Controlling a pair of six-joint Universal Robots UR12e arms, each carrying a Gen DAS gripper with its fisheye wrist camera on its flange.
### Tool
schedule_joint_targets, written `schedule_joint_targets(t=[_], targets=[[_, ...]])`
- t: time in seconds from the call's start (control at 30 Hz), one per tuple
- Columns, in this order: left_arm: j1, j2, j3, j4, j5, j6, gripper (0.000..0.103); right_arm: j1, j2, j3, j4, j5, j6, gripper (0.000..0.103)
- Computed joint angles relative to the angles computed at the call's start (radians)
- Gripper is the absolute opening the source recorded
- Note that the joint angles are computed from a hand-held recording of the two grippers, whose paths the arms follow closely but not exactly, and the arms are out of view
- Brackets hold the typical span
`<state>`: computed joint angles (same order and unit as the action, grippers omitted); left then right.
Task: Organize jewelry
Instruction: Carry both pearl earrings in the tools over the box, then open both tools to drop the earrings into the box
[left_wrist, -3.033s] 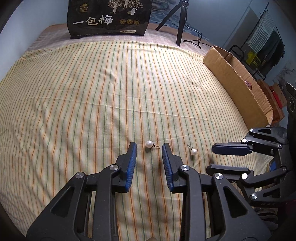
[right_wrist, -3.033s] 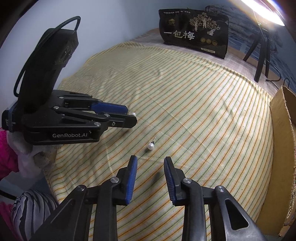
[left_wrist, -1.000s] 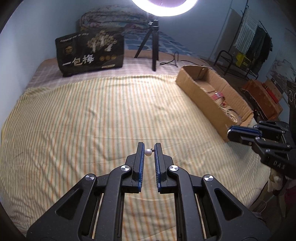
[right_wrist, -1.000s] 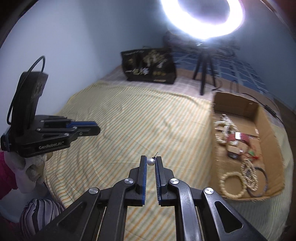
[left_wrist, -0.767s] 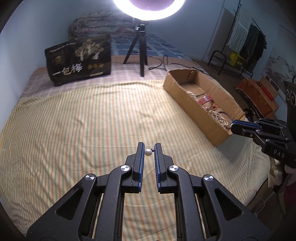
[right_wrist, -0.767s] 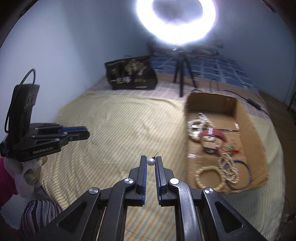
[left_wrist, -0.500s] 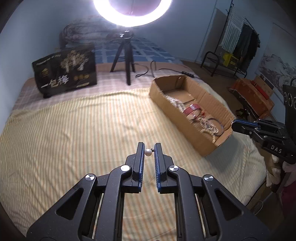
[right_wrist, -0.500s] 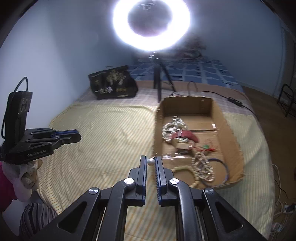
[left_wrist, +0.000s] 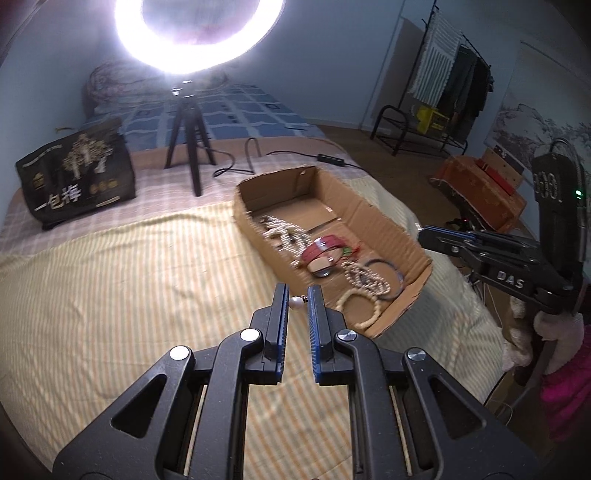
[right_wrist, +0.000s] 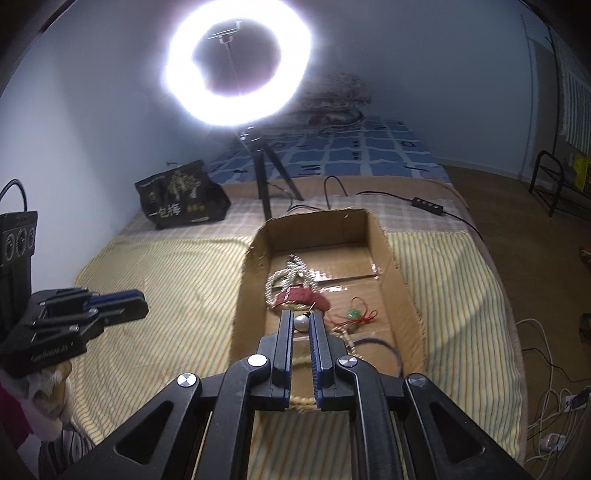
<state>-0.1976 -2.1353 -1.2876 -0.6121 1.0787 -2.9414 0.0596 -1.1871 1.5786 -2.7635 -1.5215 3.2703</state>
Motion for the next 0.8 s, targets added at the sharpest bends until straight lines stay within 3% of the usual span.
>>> schedule_joint_targets(t=[0.4,0.8], targets=[[-0.046,-0.057,0.074,-0.023,0.001,-0.007,0.009,-0.029,0.056,-0.072,0.042,0.007,-0.018,0.006],[-0.062,-0.089,0.113,-0.051,0.012,-0.002,0.009,-0.042,0.117,-0.146,0.084,0.030,-0.022,0.007]])
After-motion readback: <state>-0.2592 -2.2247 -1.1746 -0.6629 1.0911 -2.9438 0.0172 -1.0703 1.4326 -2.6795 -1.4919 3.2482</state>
